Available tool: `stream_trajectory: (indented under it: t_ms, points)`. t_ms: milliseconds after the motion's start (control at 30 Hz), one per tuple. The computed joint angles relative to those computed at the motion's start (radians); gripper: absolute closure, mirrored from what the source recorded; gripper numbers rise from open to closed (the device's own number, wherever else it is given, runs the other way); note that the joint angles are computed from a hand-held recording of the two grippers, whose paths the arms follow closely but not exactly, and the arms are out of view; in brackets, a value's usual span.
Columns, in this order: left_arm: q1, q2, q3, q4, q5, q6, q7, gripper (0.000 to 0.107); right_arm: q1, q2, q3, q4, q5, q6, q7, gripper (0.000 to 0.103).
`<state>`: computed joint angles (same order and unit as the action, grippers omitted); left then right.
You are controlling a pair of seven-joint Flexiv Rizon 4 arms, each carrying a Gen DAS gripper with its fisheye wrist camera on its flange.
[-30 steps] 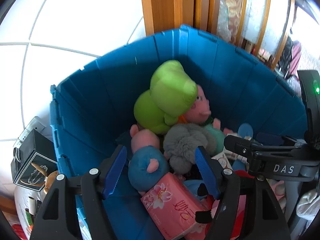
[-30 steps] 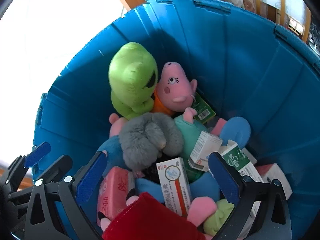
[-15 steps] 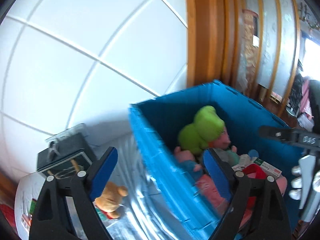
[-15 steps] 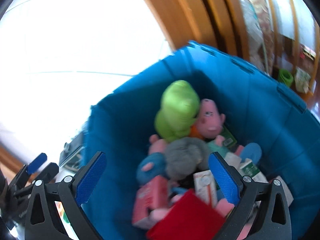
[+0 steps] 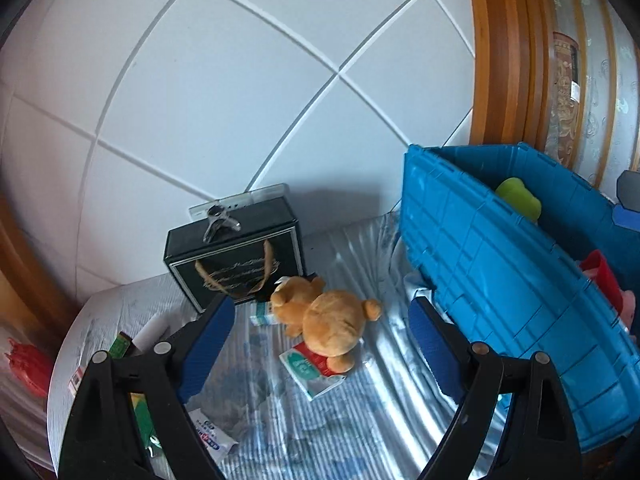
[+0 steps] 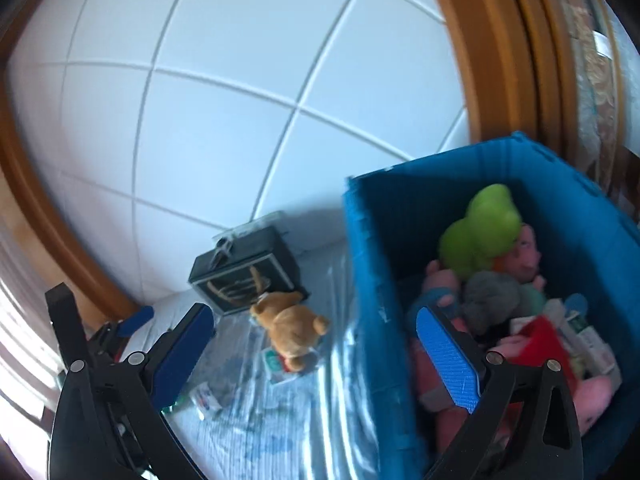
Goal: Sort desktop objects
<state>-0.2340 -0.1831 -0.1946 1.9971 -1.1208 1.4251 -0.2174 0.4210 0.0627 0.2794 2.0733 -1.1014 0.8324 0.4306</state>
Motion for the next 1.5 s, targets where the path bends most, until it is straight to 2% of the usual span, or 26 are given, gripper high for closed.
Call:
stream_trajectory:
  t_ms: [133, 233, 333, 533, 667, 767, 800, 833, 867, 900, 1067, 1133, 1233, 1333, 1367, 1433, 1500]
  points:
    - [0.037, -0.028, 0.014, 0.032, -0.053, 0.007, 0.057, 0.018, 0.039, -0.144, -0.029, -0.093, -0.021, 0.048, -0.009, 0.0]
    - [0.065, -0.068, 0.023, 0.033, -0.041, -0.013, 0.039, 0.018, 0.076, -0.245, -0.064, -0.154, 0.002, 0.08, -0.053, 0.0]
    - [0.098, -0.124, 0.032, 0.011, 0.029, -0.047, -0.029, 0.018, 0.098, -0.326, -0.101, -0.19, 0.059, 0.134, -0.102, 0.0]
    - [0.157, -0.264, 0.005, -0.075, 0.162, -0.041, -0.133, 0.018, 0.11, -0.478, -0.174, -0.258, 0.188, 0.24, -0.201, 0.0]
    - [0.152, -0.382, 0.032, -0.166, 0.306, -0.06, -0.249, 0.018, 0.092, -0.591, -0.202, -0.322, 0.31, 0.314, -0.304, 0.0]
    - [0.137, -0.473, 0.069, -0.258, 0.403, -0.104, -0.34, 0.018, 0.087, -0.655, -0.226, -0.381, 0.392, 0.291, -0.373, 0.0]
    - [0.134, -0.5, 0.079, -0.289, 0.43, -0.119, -0.366, 0.018, 0.091, -0.67, -0.246, -0.395, 0.407, 0.282, -0.38, 0.004]
    - [0.132, -0.529, 0.088, -0.324, 0.454, -0.138, -0.393, 0.018, 0.093, -0.69, -0.261, -0.423, 0.428, 0.255, -0.401, 0.02]
    - [0.131, -0.557, 0.094, -0.358, 0.476, -0.153, -0.417, 0.018, 0.094, -0.707, -0.273, -0.45, 0.448, 0.222, -0.422, 0.042]
    - [0.129, -0.581, 0.1, -0.388, 0.496, -0.165, -0.442, 0.018, 0.092, -0.728, -0.281, -0.484, 0.468, 0.183, -0.449, 0.048]
    - [0.137, -0.674, 0.103, -0.508, 0.571, -0.211, -0.538, 0.018, 0.072, -0.865, -0.312, -0.682, 0.549, -0.002, -0.567, 0.05]
    - [0.144, -0.692, 0.101, -0.53, 0.601, -0.219, -0.564, 0.018, 0.05, -0.92, -0.289, -0.757, 0.601, -0.04, -0.631, 0.05]
    - [0.171, -0.687, 0.08, -0.508, 0.639, -0.195, -0.576, 0.018, 0.061, -0.96, -0.269, -0.795, 0.607, 0.024, -0.77, 0.067]
    - [0.185, -0.647, 0.093, -0.433, 0.706, -0.091, -0.633, 0.018, 0.048, -0.967, -0.192, -0.777, 0.683, 0.158, -0.901, 0.067]
    - [0.204, -0.627, 0.079, -0.397, 0.695, -0.06, -0.611, 0.018, 0.074, -0.963, -0.202, -0.766, 0.683, 0.168, -0.915, 0.069]
    - [0.225, -0.59, 0.092, -0.347, 0.715, -0.049, -0.646, 0.018, 0.147, -0.944, -0.266, -0.723, 0.631, 0.199, -0.906, 0.068]
    - [0.262, -0.552, 0.085, -0.287, 0.734, -0.036, -0.66, 0.018, 0.149, -0.942, -0.231, -0.707, 0.668, 0.254, -0.924, 0.069]
